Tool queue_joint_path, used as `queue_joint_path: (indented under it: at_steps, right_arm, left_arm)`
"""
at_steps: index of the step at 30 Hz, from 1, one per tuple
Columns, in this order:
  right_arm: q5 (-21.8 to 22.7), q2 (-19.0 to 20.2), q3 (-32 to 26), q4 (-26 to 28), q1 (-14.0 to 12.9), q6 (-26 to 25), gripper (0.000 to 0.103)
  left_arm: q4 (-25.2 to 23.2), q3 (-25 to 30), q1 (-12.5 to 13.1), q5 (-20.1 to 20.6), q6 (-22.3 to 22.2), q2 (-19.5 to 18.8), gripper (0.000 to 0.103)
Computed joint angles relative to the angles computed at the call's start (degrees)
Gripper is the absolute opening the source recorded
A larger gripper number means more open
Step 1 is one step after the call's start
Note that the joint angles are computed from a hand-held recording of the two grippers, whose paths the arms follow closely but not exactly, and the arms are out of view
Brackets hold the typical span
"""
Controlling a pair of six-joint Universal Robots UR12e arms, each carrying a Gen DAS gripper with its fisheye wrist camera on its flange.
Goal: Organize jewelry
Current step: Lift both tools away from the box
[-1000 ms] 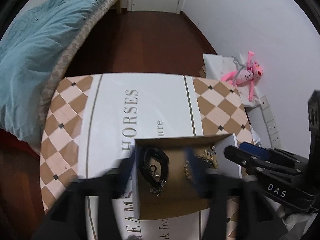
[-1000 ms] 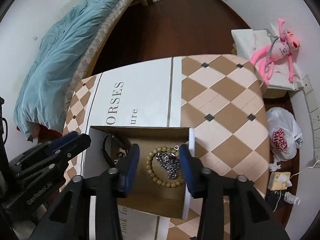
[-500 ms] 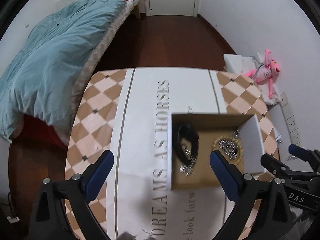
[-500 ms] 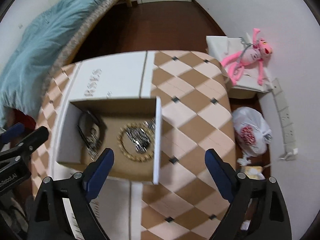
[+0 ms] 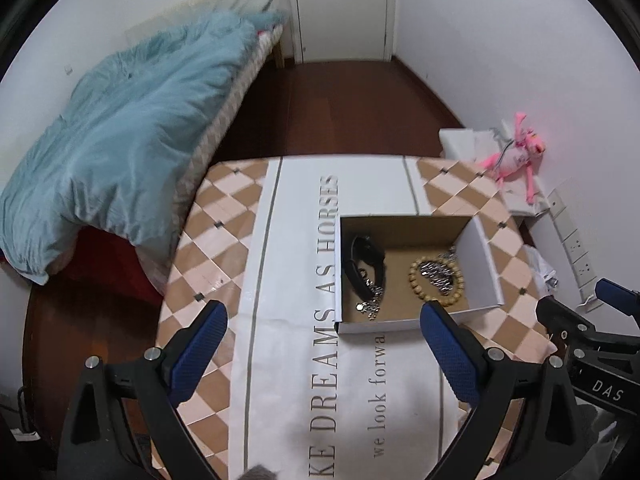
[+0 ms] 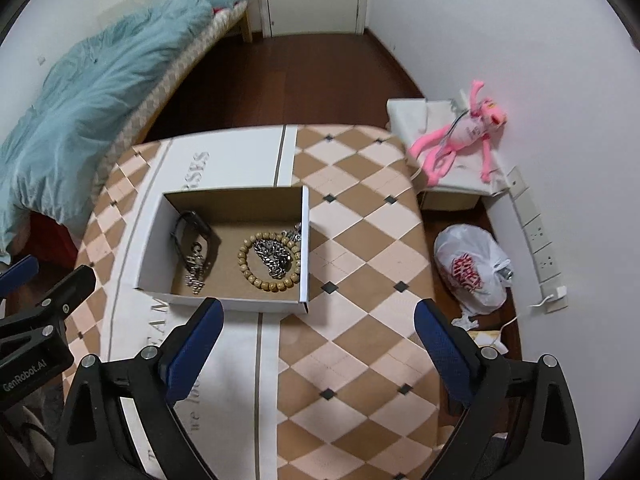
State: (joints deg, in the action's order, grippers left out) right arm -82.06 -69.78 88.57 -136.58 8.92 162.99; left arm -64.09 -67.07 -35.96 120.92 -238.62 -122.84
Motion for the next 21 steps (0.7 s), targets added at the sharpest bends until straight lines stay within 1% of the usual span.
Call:
queue_joint_path:
  at_steps: [3, 8, 14, 15, 16, 21]
  right_arm:
    - [1.0, -2.9, 2.5, -2.9, -0.7, 0.4, 0.098]
    - [3.1, -7.0, 5.4, -5.8, -1.9, 0.7, 0.098]
    - [4.2, -10.9, 8.0, -8.9, -2.9, 0.2, 0.099]
    - [4.4, -11.4, 8.4, -9.4, -3.0, 0.3, 0.102]
    - [4.8, -11.8, 8.6, -9.6, -3.2, 0.4, 0.103]
    - [6.0, -14.1, 10.0, -11.7, -3.8, 1.1, 0.103]
  left_arm:
    - [-0.6, 0.1, -1.5, 3.8, -1.3, 0.9, 0.099]
    - [-0.3, 0.0, -3.4, 7.6, -2.0, 2.3, 0.099]
    - [-0.9, 0.7, -5.1, 10.6, -3.5, 3.3, 0.099]
    - [-0.9, 0.7, -5.3, 10.9, -3.5, 3.4, 0.099]
    - [-1.1, 0.9, -5.5, 11.3, -3.8, 3.4, 0.099]
    - [-1.7, 1.2, -6.4, 12.2, -5.1, 4.0, 0.099]
